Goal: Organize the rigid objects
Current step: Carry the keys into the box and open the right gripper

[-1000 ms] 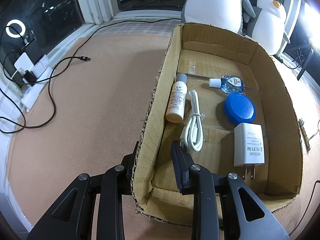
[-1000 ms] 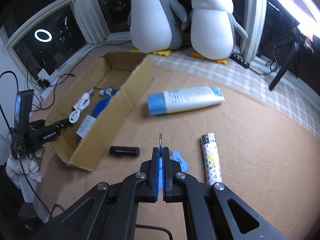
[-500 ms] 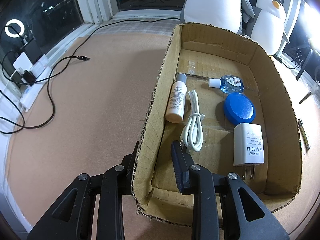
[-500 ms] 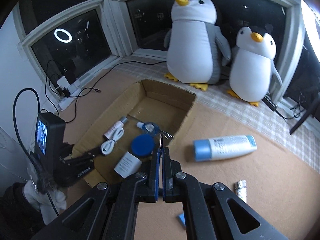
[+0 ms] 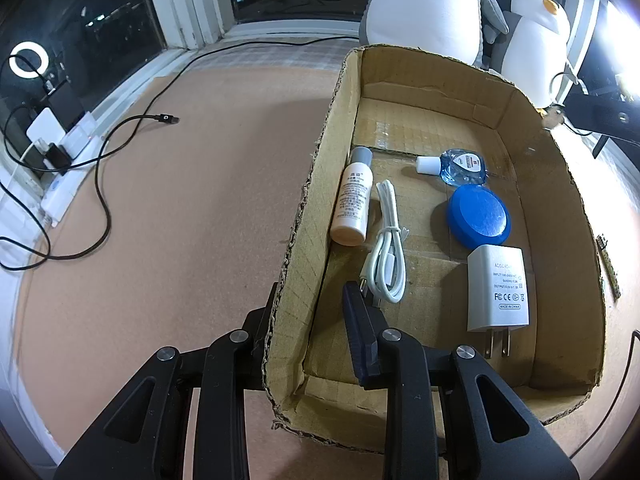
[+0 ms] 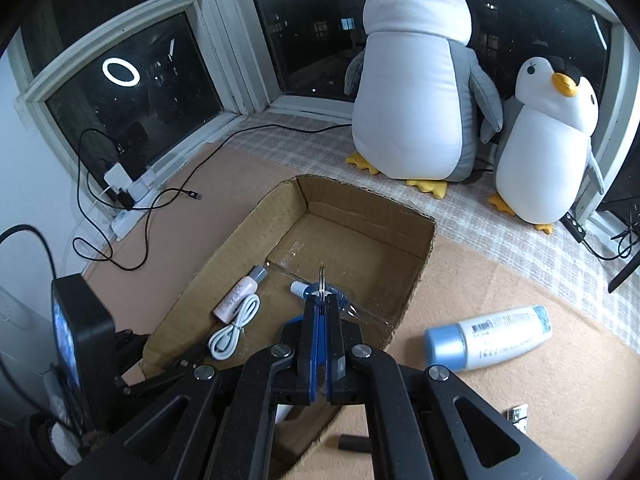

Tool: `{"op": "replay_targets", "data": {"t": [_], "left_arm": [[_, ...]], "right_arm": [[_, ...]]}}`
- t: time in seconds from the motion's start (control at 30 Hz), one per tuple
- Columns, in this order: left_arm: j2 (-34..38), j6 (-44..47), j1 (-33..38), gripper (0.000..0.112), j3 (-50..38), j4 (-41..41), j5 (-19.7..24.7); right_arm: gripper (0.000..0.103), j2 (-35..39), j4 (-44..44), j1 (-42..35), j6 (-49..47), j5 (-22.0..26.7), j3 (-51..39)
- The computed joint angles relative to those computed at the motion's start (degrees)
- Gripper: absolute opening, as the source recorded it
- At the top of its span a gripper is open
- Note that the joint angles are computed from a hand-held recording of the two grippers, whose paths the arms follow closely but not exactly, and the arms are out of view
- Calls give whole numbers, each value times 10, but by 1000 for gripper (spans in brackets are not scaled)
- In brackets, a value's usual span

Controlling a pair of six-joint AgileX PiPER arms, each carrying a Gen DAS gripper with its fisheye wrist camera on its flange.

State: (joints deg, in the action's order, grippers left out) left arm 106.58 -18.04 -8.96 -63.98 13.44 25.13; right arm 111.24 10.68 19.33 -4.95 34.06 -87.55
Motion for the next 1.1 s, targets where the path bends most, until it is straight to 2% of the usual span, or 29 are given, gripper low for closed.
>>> {"op": "replay_targets", "data": {"t": [0.57,0.63,0.7,0.77,0.9,1.1], "left_arm": [[0,1,0,27,0,-1,0],[0,0,0,27,0,-1,0],[0,1,1,27,0,-1,0],[0,-1,-1,27,0,0,0],[0,1,1,27,0,-1,0],[-1,4,2,27,0,-2,0]], "right_arm": [[3,60,-22,2,27,31,-64],[9,62,-22,2,27,32,-66],[30,59,-31,3,36,25,-61],[41,52,-36,3,42,13,-51],[46,49,-37,-1,45,15,-49],[47,31,-22,-8,35,6,-28]]}}
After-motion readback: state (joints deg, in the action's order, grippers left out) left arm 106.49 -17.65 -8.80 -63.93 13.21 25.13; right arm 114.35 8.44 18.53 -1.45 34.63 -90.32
